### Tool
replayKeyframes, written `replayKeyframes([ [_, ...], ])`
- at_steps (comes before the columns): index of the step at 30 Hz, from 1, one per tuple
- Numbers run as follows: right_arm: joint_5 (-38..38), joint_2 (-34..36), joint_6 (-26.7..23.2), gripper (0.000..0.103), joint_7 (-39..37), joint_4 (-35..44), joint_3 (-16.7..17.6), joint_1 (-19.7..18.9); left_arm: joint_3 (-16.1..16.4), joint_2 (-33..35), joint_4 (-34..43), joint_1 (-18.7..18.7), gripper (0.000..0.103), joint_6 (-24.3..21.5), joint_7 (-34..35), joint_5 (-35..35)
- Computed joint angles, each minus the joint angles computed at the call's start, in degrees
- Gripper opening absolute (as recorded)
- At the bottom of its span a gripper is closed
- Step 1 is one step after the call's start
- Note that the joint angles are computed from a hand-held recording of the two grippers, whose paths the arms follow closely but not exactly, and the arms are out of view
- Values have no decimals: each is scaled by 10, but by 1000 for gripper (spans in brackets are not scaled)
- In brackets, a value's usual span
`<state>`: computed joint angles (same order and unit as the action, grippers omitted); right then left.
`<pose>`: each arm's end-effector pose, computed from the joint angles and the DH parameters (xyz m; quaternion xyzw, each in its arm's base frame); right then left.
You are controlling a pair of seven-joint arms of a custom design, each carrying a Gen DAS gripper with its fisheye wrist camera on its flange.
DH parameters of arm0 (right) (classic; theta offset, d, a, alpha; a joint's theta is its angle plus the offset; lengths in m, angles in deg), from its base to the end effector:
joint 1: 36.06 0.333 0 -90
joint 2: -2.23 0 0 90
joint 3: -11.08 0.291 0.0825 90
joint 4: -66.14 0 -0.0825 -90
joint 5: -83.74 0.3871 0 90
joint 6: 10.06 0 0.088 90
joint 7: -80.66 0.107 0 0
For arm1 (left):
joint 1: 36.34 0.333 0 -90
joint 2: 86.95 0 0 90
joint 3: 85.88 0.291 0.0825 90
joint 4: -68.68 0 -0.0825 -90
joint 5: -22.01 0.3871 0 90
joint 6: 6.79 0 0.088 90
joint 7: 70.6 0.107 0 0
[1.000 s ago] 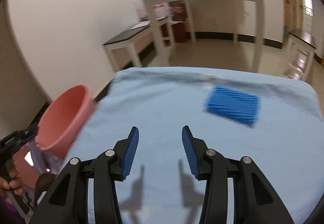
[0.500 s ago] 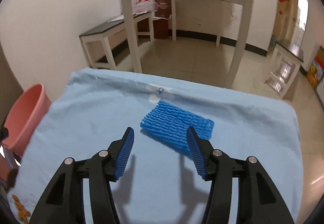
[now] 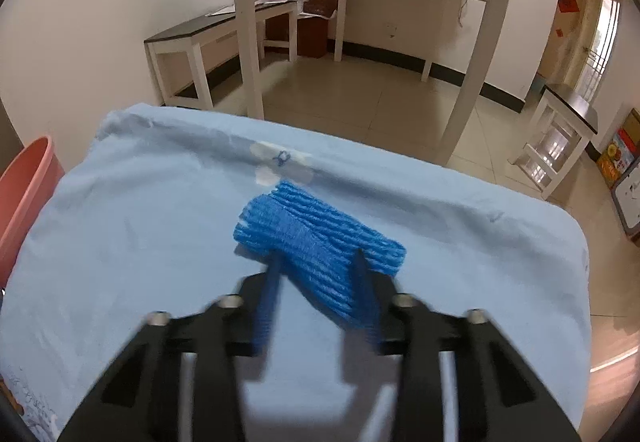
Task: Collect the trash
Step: 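Grasp the blue foam net with the right tool, then carry the blue net over the pink bucket and open the right tool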
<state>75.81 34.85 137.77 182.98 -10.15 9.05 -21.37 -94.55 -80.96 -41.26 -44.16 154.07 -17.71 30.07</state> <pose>0.7345 0.1742 0.4582 -0.7009 0.6281 -0.2311 0.2467 0.6070 -0.1833 0.5055 -0.7301 0.5651 -0.3506 0.1570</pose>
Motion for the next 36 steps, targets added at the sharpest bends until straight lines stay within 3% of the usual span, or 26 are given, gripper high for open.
replayKeyframes([
  [4,26,-3,-2,7,-13,-2,14,-14,1,-1,-1,-1,32,2,-3,4],
  [8,99,-29,19,7,-32,-37,47,-42,1,-2,-3,-3,32,9,-7,11],
  [15,188,-89,66,7,-77,-109,78,-53,2,-11,-15,-5,32,17,-29,33],
  [27,301,-151,101,7,-157,-167,111,-39,-2,-42,-42,1,32,31,-40,57],
  [36,357,-151,98,7,-202,-145,128,-13,-6,-56,-55,7,32,41,-45,69],
])
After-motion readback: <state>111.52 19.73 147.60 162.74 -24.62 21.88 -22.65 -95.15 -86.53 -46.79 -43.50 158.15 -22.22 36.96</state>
